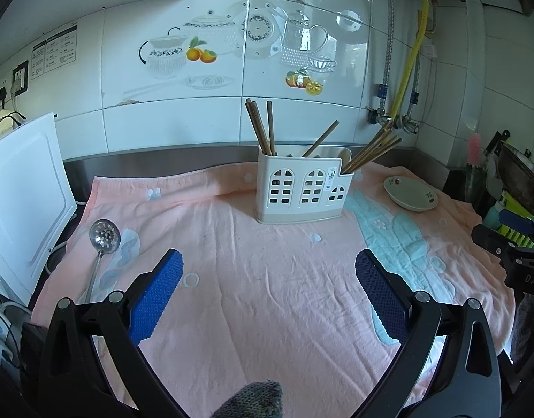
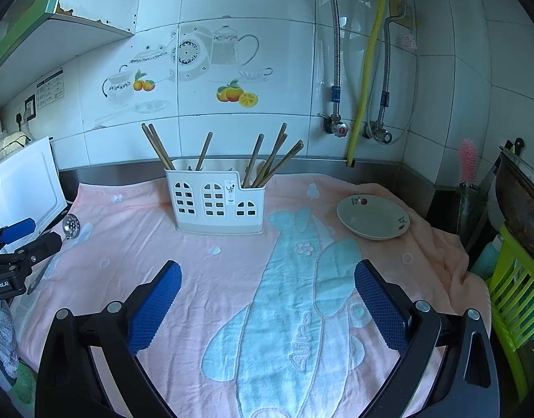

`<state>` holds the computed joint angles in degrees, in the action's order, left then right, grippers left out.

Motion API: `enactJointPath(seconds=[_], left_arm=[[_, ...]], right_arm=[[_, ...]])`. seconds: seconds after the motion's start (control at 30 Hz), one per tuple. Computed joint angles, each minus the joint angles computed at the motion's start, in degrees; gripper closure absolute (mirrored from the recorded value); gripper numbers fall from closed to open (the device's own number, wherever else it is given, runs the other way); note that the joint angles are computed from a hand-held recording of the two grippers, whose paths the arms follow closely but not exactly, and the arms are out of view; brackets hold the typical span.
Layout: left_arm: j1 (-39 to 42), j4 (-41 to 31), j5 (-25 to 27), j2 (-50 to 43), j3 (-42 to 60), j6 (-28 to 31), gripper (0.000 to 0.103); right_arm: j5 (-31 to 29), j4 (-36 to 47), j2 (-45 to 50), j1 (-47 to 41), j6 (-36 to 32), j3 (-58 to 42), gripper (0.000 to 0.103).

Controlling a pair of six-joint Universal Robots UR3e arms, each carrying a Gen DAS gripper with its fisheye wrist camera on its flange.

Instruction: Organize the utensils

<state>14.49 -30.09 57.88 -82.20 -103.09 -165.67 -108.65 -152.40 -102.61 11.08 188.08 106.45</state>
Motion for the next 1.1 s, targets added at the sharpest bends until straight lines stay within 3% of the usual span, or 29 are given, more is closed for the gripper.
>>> enactJointPath(seconds=[1.1], left_arm=[[-0.4,-0.5,0.3,0.4,-0.9,0.2,0.005]], right_arm=[[0.4,-0.1,-0.6,0.4,-0.3,0.6,0.007]])
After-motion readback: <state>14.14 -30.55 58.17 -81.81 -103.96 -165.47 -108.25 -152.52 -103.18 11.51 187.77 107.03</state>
